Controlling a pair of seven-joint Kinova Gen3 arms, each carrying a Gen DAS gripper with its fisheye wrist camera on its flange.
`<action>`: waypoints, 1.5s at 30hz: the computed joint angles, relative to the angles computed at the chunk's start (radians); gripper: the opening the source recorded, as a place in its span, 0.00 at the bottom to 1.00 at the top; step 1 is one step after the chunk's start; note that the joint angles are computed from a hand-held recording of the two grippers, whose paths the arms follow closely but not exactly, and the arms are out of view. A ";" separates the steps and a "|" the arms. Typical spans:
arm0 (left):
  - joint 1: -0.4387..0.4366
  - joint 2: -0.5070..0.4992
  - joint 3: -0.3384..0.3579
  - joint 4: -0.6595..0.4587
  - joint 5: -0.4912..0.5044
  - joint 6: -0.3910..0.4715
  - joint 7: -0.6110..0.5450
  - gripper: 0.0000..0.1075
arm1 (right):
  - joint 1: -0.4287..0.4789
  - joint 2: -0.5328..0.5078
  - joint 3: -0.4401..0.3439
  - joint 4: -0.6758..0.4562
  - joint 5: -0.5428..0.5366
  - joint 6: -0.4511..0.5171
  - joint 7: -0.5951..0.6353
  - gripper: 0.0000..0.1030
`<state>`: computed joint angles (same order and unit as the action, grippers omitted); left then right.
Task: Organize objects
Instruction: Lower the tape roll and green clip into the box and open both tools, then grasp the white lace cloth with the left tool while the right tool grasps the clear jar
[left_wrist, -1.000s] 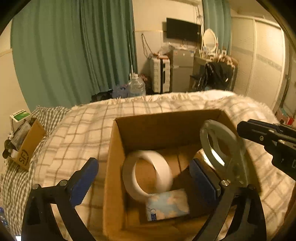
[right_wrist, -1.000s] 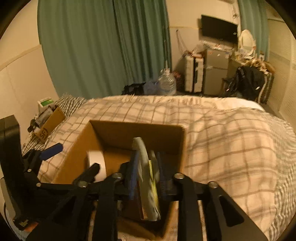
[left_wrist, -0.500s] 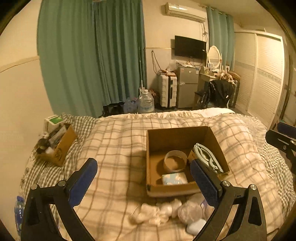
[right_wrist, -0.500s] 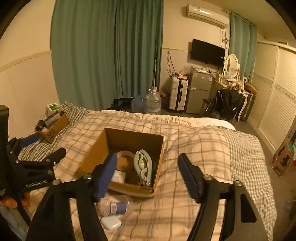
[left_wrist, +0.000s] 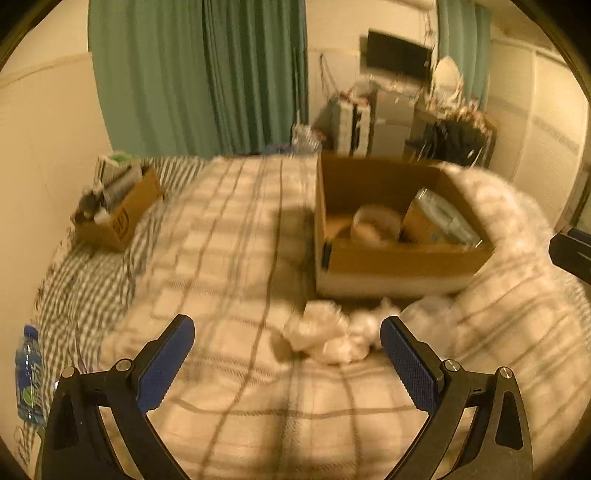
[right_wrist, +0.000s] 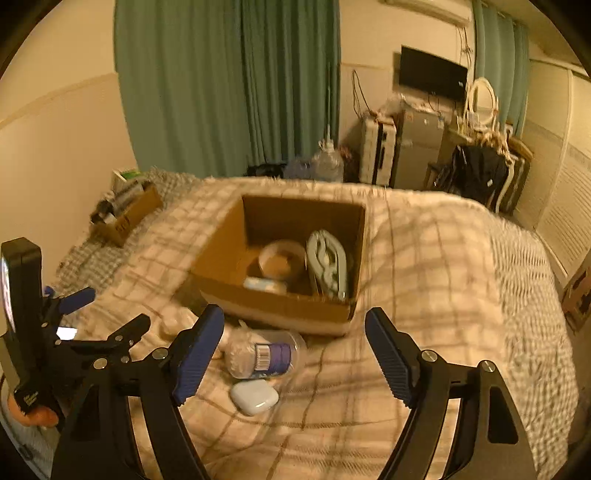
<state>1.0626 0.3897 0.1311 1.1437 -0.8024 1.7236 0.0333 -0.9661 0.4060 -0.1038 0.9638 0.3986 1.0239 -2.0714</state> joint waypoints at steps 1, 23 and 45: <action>-0.021 0.006 0.003 0.011 0.033 -0.022 0.002 0.96 | 0.001 0.012 0.004 0.006 0.003 -0.006 -0.005 0.76; -0.227 -0.092 0.019 0.227 0.279 -0.425 -0.012 0.15 | 0.080 0.118 -0.009 0.036 -0.169 -0.055 0.074 0.79; -0.147 -0.115 0.069 0.231 0.092 -0.288 0.130 0.14 | 0.080 0.449 0.027 -0.464 -0.343 0.306 0.160 0.91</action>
